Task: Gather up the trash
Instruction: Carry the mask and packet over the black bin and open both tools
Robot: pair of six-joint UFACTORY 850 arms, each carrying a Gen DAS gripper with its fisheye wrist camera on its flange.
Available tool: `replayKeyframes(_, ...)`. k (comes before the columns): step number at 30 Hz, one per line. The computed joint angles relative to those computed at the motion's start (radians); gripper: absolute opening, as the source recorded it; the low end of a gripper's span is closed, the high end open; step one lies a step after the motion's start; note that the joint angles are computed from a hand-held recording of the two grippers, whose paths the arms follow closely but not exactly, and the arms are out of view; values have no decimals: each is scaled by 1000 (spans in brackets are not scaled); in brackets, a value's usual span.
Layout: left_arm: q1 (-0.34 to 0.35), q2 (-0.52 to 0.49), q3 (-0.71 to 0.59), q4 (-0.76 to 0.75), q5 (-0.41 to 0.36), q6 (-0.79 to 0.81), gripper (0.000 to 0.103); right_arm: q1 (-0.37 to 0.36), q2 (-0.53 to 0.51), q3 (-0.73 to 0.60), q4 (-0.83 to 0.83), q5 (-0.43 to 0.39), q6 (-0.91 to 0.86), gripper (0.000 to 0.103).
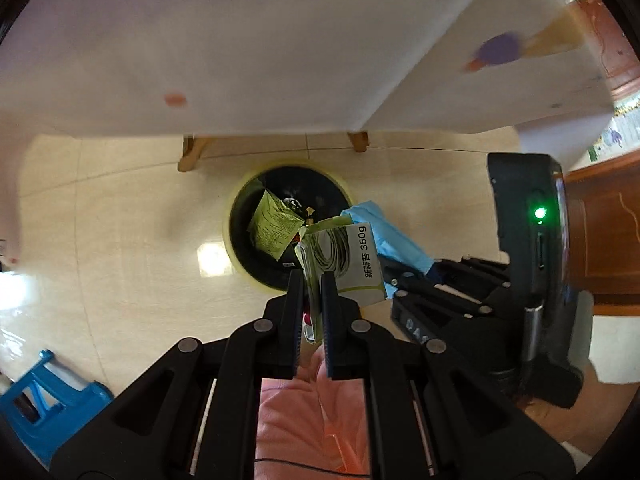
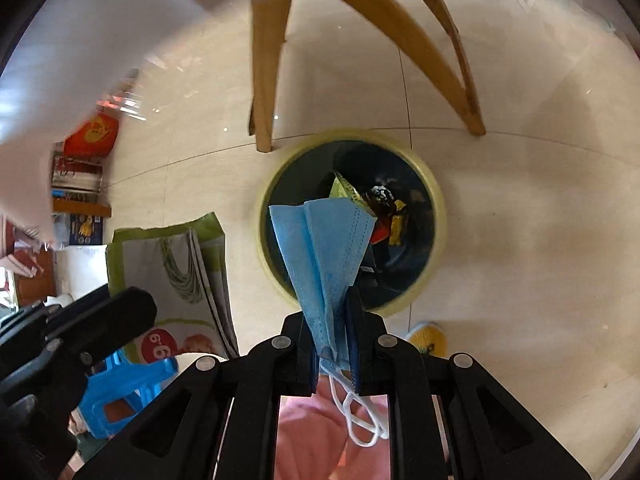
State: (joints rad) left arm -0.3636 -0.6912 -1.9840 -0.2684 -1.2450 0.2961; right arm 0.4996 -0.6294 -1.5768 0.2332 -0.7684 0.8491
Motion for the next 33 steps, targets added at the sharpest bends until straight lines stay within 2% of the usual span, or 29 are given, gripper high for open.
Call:
replayKeyframes(7,-5,-68,87,-9,135,3,6,-38,-78,66,121,168,-91,12)
replayKeyframes(11,-16,-119,95,1,206,18,6,-52,-109,95,163,225,-143,36)
replayKeyframes(13,-24,-138,104,17,236,15,6,-51,-118,99,134,248,-119,38)
replayKeyframes(15,-26,-166,91,22,231,14,9,-48,-118,110,107,267,-92,40)
replayKeyframes(18,-29,-199,74,45,230,-3,30,-41,-108,128,12,274,-4,46)
replayKeyframes(20,-28,-196,88,55,264,-18,52,-37,-102,139,-23,277,30,47)
replayKeyframes(23,-27,-189,101,64,296,-38,72,-34,-86,153,-35,271,38,48)
replayKeyframes(26,-29,-191,96,82,306,-62,73,-30,-64,169,-55,266,65,52)
replayKeyframes(33,-27,-154,99,89,274,-81,73,-16,17,183,-73,198,136,53)
